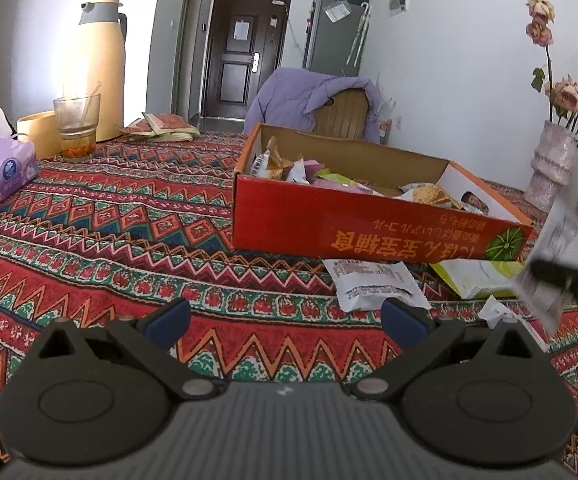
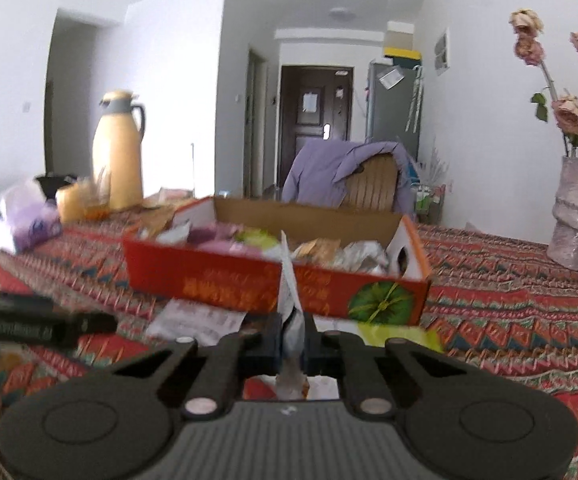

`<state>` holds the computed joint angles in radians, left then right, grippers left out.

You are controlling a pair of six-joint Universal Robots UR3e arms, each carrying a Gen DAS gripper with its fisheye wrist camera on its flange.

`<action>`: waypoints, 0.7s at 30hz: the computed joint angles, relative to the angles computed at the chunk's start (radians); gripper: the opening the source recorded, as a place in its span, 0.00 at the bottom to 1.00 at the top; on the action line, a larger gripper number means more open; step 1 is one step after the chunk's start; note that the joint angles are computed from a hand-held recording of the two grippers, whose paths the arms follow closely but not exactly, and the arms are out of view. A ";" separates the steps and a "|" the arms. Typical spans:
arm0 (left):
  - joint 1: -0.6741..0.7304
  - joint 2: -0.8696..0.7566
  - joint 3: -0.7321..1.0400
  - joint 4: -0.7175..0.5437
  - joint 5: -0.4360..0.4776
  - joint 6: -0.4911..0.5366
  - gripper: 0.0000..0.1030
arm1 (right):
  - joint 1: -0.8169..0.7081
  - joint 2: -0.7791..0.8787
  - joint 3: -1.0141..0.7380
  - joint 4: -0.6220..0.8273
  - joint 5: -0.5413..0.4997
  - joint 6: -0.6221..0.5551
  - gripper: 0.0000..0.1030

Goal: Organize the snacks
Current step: 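Close the right tool on a white wrapper on the tablecloth, then lift the white wrapper with the right tool while the left tool grasps another white wrapper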

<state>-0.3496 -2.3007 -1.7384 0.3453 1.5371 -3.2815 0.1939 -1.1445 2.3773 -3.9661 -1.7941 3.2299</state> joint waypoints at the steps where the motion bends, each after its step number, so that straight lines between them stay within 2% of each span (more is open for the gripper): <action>1: -0.003 0.003 0.010 -0.023 0.001 0.000 1.00 | -0.018 -0.005 0.002 -0.009 0.006 -0.001 0.09; 9: -0.054 -0.005 0.179 -0.230 0.015 0.024 1.00 | -0.195 0.038 0.000 -0.066 0.158 0.046 0.09; 16: -0.122 -0.121 0.482 -0.493 0.062 0.042 1.00 | -0.280 0.103 0.046 -0.173 0.236 0.115 0.09; 21: -0.157 -0.238 0.727 -0.686 0.103 -0.005 1.00 | -0.297 0.128 0.049 -0.195 0.245 0.142 0.09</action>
<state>-0.5063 -2.5384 -1.0114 -0.3404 1.6401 -3.2864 -0.1030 -1.0165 2.4266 -4.1613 -1.5487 3.3715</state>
